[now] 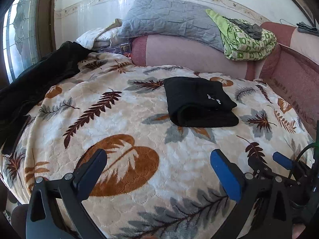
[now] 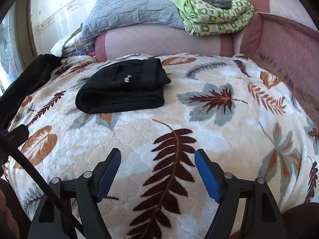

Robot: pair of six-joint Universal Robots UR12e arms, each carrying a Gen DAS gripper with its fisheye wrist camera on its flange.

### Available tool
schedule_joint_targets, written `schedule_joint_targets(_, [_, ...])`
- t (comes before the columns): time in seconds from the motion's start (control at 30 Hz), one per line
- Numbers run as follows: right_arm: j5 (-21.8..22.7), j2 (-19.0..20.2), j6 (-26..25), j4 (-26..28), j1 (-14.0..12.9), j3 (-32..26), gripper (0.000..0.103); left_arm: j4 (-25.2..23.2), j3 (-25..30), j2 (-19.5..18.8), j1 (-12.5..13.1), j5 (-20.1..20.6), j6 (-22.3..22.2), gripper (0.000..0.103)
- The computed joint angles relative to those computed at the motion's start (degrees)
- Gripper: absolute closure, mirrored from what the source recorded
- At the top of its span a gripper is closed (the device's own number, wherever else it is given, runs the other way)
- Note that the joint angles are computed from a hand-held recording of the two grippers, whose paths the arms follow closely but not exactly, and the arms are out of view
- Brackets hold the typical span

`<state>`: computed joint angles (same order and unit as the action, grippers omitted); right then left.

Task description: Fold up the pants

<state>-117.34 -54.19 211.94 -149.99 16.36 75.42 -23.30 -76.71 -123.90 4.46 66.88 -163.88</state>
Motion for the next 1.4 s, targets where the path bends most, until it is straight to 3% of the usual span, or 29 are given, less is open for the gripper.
schedule_joint_targets(0.37, [1.73, -0.01, 3.66, 2.79, -0.96, -0.07, 0.021, -9.91, 3.12, -1.23, -0.47, 1.56, 0.34, 0.000])
schedule_joint_targets(0.87, [2.25, 0.64, 2.54, 3.51, -0.89, -0.81, 0.019, -14.73, 4.43, -1.75, -0.85, 2.10, 2.31, 0.000])
schedule_joint_targets(1.4, [2.56, 0.80, 2.04, 3.54, -1.01, -0.84, 0.018, -16.34, 4.74, -1.87, -0.90, 2.15, 2.55, 0.000])
